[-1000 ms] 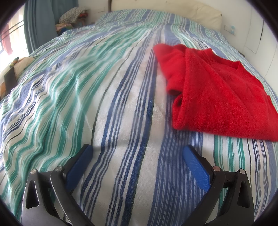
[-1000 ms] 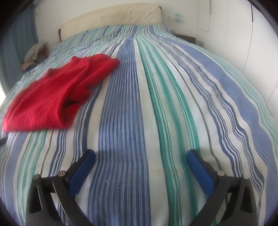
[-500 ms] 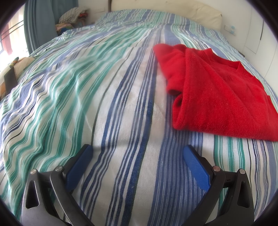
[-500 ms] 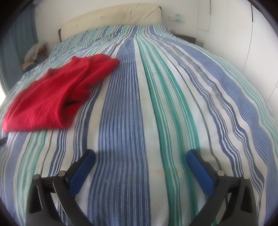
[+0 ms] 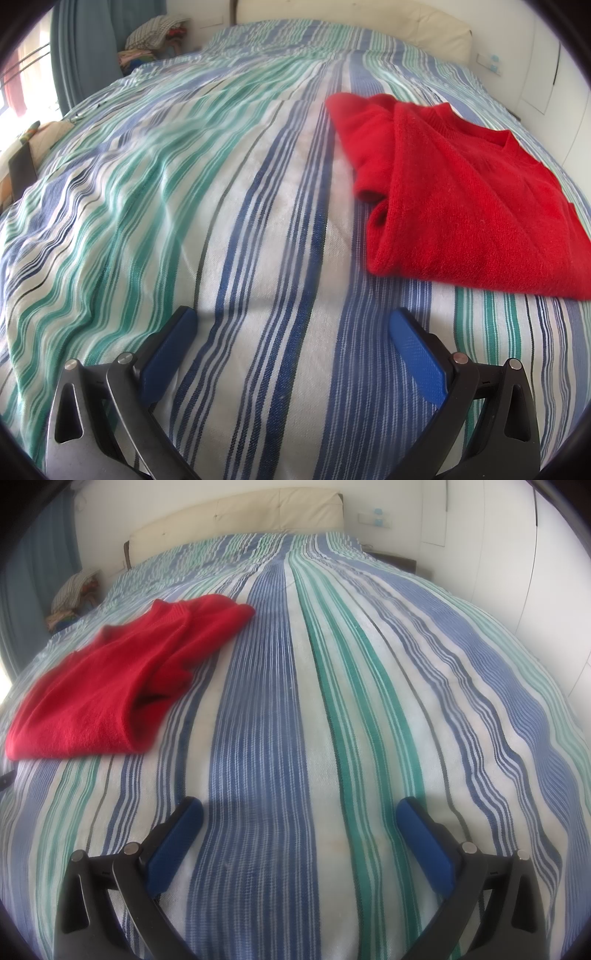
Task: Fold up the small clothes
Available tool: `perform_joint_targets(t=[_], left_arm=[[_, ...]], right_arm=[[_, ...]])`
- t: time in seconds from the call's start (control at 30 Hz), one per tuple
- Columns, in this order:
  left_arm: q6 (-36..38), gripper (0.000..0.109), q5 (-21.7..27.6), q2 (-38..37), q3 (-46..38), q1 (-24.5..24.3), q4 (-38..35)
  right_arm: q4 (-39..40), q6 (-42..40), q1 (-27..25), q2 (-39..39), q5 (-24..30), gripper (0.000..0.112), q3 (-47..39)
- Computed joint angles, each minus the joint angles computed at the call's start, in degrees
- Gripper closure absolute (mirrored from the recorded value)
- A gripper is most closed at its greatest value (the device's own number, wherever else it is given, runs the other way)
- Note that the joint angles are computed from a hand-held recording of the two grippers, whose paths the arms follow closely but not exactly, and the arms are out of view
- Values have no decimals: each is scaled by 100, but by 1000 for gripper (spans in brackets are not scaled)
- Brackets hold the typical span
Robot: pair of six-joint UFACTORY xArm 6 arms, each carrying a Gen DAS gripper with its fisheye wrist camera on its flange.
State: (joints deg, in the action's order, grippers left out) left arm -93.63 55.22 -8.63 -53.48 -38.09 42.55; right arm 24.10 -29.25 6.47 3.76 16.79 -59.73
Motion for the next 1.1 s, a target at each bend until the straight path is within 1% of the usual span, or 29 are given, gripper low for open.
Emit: perform_joint_targets(t=[0.63, 0.7, 0.73, 0.8, 0.9, 0.93, 1.03, 1.1], left_arm=[[-22, 6, 16, 13, -14, -4, 13], [-4, 6, 42, 38, -43, -9, 7], [-14, 6, 29, 37, -40, -6, 10], [-10, 6, 18, 42, -46, -2, 1], [3, 6, 38, 47, -54, -2, 3], [2, 6, 32, 41, -51, 2, 1], [65, 6, 61, 46, -86, 7, -93], [243, 6, 48, -6, -100, 38, -387]], right_arm=[[24, -24, -2, 30, 12, 9, -31], [-183, 154, -10, 93, 125, 9, -130], [-229, 188, -4, 91, 98, 9, -118], [-39, 30, -1, 78, 57, 9, -91], [523, -409, -29, 74, 138, 9, -125], [583, -452, -36, 71, 158, 9, -130], [208, -174, -13, 70, 85, 9, -99], [13, -19, 0, 81, 60, 9, -96]])
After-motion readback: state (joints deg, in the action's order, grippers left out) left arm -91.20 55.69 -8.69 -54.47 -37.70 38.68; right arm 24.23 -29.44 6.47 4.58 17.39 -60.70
